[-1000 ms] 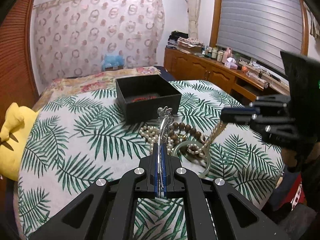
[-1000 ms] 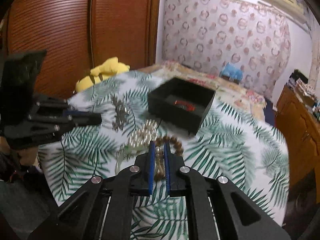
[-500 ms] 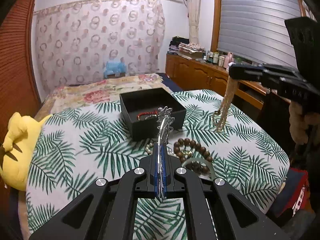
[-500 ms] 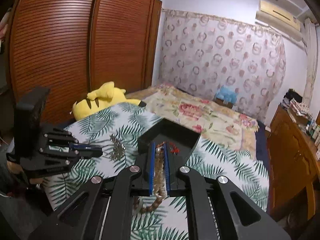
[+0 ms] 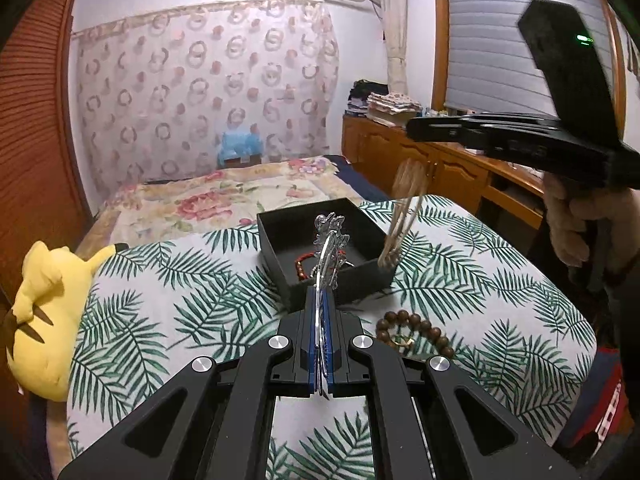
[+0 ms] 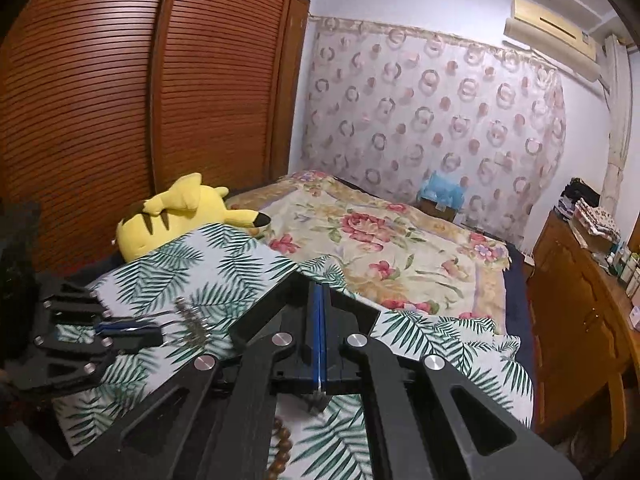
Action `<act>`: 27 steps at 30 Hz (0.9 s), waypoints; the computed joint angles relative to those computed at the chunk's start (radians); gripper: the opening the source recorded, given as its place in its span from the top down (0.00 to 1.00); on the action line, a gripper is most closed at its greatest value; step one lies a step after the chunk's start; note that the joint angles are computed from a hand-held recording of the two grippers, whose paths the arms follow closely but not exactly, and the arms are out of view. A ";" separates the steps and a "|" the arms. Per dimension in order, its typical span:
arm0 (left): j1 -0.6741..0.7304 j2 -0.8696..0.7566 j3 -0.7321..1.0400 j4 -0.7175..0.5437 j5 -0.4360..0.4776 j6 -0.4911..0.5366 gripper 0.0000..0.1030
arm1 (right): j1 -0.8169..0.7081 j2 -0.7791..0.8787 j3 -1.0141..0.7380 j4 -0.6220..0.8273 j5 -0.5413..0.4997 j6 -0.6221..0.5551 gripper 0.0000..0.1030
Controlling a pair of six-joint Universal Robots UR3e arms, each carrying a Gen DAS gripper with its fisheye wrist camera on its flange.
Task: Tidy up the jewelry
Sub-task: 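Drop the pearl strand into the box with the right tool while the left carries the hairpin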
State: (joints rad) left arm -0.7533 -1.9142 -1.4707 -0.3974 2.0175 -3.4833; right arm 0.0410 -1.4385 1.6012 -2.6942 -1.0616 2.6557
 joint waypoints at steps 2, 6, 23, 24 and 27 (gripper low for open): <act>0.011 -0.008 0.016 -0.005 -0.005 0.008 0.98 | 0.017 0.065 -0.069 0.015 -0.016 0.015 1.00; 0.027 -0.017 0.032 -0.011 -0.013 0.014 0.98 | 0.046 0.170 -0.192 0.035 -0.055 0.043 1.00; 0.032 -0.033 0.027 0.001 -0.034 0.000 0.98 | -0.036 0.040 0.182 -0.078 -0.039 -0.017 0.99; 0.033 -0.045 0.044 -0.006 -0.033 0.005 0.98 | -0.039 0.032 0.203 -0.085 -0.036 -0.019 0.99; 0.041 -0.077 0.098 -0.027 -0.038 0.016 0.98 | -0.048 0.023 0.229 -0.085 -0.026 -0.025 0.97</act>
State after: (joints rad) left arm -0.7126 -1.9913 -1.3728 -0.4245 1.9796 -3.4678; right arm -0.0069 -1.4151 1.8299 -2.7789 -1.0879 2.6311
